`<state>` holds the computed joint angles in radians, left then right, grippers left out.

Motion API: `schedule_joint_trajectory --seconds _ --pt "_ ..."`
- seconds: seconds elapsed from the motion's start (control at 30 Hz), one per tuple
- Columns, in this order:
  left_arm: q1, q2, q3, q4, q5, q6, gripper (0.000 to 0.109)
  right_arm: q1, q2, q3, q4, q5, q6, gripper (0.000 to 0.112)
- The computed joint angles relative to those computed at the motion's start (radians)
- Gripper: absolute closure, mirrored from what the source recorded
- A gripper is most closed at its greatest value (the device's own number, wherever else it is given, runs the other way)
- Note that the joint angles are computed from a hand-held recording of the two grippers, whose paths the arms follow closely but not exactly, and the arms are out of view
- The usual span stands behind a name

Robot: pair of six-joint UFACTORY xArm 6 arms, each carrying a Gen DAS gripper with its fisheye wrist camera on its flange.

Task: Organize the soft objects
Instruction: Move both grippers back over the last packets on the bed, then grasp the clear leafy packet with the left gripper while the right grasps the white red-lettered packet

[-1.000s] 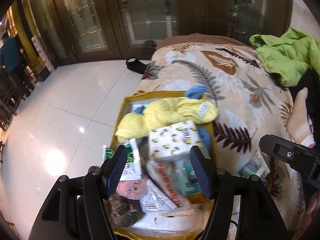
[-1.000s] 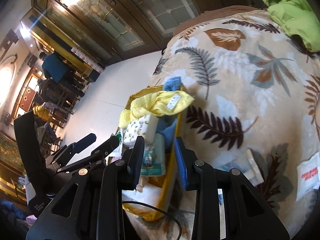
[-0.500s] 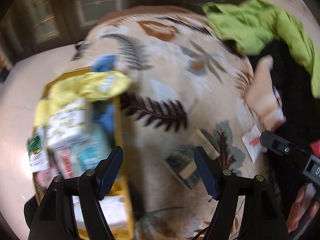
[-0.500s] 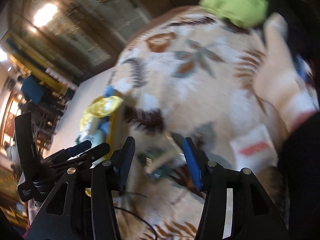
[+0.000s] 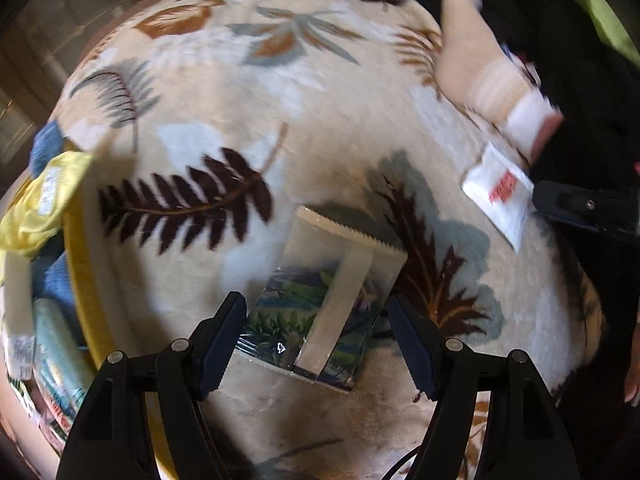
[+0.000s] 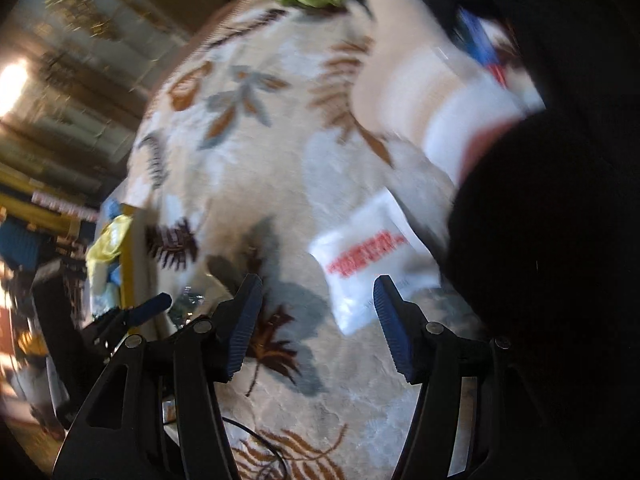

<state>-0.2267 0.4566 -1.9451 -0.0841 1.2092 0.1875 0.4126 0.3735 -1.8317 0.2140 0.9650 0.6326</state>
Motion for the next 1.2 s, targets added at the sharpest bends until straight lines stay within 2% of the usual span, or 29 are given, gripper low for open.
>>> schedule_joint_trajectory --seconds 0.17,0.37,0.43,0.5,0.6,0.63,0.7,0.77,0.83,0.9,1.03,1.07,1.2 --pt "-0.004 0.019 -0.004 0.019 0.019 0.007 0.031 -0.010 -0.061 0.134 0.047 -0.041 0.072 0.054" --pt "-0.019 0.032 -0.017 0.045 0.013 -0.006 0.028 -0.023 -0.093 0.257 0.141 -0.187 0.130 0.054" --pt "-0.029 0.054 -0.046 0.059 0.020 -0.015 0.027 -0.021 -0.087 0.269 0.132 -0.243 0.164 0.053" --pt "-0.037 0.090 -0.099 0.069 0.037 -0.025 0.025 -0.021 -0.073 0.255 0.114 -0.271 0.188 0.051" --pt "-0.046 0.137 -0.169 0.084 0.064 -0.036 0.023 -0.023 -0.026 0.202 0.113 -0.291 0.214 0.040" --pt "-0.048 0.142 -0.177 0.087 0.064 -0.040 0.023 -0.024 -0.011 0.183 0.106 -0.290 0.224 0.040" --pt "-0.048 0.156 -0.193 0.089 0.061 -0.042 0.022 -0.022 0.037 0.107 0.064 -0.257 0.235 0.040" --pt "-0.047 0.139 -0.158 0.084 0.034 -0.051 0.022 -0.018 0.103 -0.005 0.020 -0.174 0.215 0.039" --pt "-0.041 0.117 -0.122 0.076 0.019 -0.054 0.023 -0.006 0.171 -0.130 -0.043 -0.084 0.176 0.047" --pt "-0.040 0.101 -0.100 0.075 0.016 -0.055 0.028 0.008 0.219 -0.216 -0.110 -0.019 0.137 0.079" --pt "-0.021 0.062 -0.057 0.052 -0.002 -0.065 0.041 0.005 0.223 -0.222 -0.107 -0.017 0.070 0.096" --pt "-0.011 0.056 -0.052 0.033 -0.001 -0.066 0.044 0.004 0.219 -0.220 -0.106 -0.017 0.059 0.109" --pt "0.023 0.051 -0.062 -0.044 0.024 -0.082 0.051 -0.001 0.171 -0.153 -0.052 -0.073 -0.025 0.109"
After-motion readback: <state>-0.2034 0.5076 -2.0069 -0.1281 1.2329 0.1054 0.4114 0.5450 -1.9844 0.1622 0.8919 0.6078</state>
